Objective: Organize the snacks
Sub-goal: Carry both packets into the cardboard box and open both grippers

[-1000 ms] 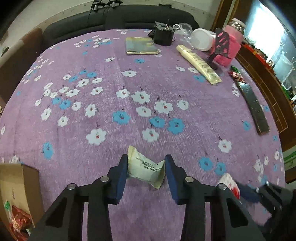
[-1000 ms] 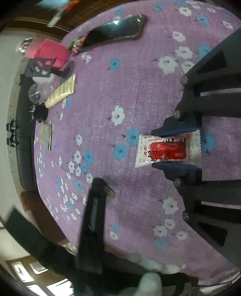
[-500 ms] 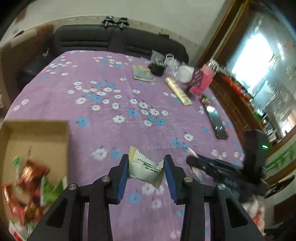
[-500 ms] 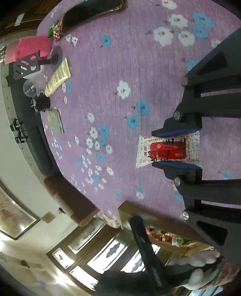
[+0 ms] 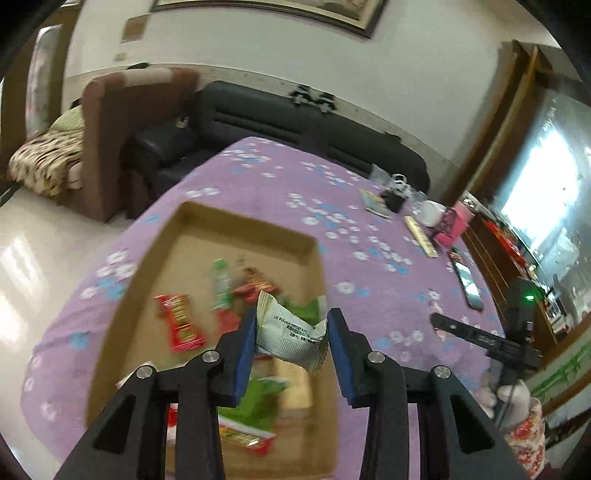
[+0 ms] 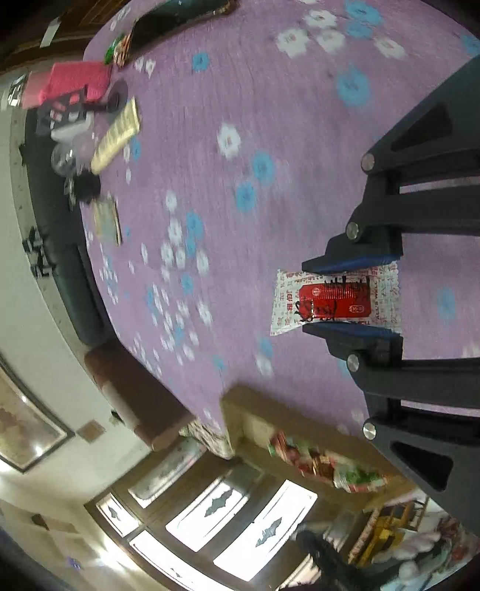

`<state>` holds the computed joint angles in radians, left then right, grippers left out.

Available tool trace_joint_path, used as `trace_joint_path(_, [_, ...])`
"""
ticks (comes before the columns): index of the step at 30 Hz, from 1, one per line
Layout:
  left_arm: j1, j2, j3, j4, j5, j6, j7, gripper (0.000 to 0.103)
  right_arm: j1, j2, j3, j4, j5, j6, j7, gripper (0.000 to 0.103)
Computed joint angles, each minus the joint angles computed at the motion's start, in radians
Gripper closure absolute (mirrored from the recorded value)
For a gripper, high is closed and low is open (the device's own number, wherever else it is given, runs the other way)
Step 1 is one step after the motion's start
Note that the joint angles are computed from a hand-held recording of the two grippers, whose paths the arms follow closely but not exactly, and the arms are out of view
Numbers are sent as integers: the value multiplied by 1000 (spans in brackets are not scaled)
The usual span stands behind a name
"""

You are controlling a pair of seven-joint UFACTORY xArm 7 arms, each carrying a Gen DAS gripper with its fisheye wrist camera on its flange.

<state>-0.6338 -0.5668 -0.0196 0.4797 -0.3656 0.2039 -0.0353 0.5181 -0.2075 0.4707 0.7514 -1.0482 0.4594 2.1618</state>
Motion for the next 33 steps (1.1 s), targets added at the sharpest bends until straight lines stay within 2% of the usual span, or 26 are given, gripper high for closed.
trace_joint_path(6, [56, -48, 15, -83, 25, -22, -7, 63, 85, 218, 4, 274, -21, 81, -139, 78])
trace_joint_path(12, [28, -56, 110, -131, 0, -28, 41, 63, 184, 453, -41, 550, 20, 123, -325, 78])
trace_joint_path(18, [7, -33, 162, -140, -32, -48, 87, 63, 257, 638, -90, 768, 121, 165, -491, 78])
trace_joint_path(23, [9, -15, 163, -140, -49, -64, 107, 62, 312, 739, -133, 911, 201, 223, -612, 78])
trace_joint_path(26, [-19, -11, 191, -137, -69, -64, 130, 60, 346, 776, -168, 969, 236, 262, -660, 78])
trace_joint_path(30, [-25, -7, 193, -129, -88, -62, 146, 50, 384, 809, -218, 1022, 280, 281, -691, 78])
trace_joint_path(33, [6, -27, 162, -131, -83, -57, 131, 44, 418, 833, -256, 1063, 307, 305, -725, 77])
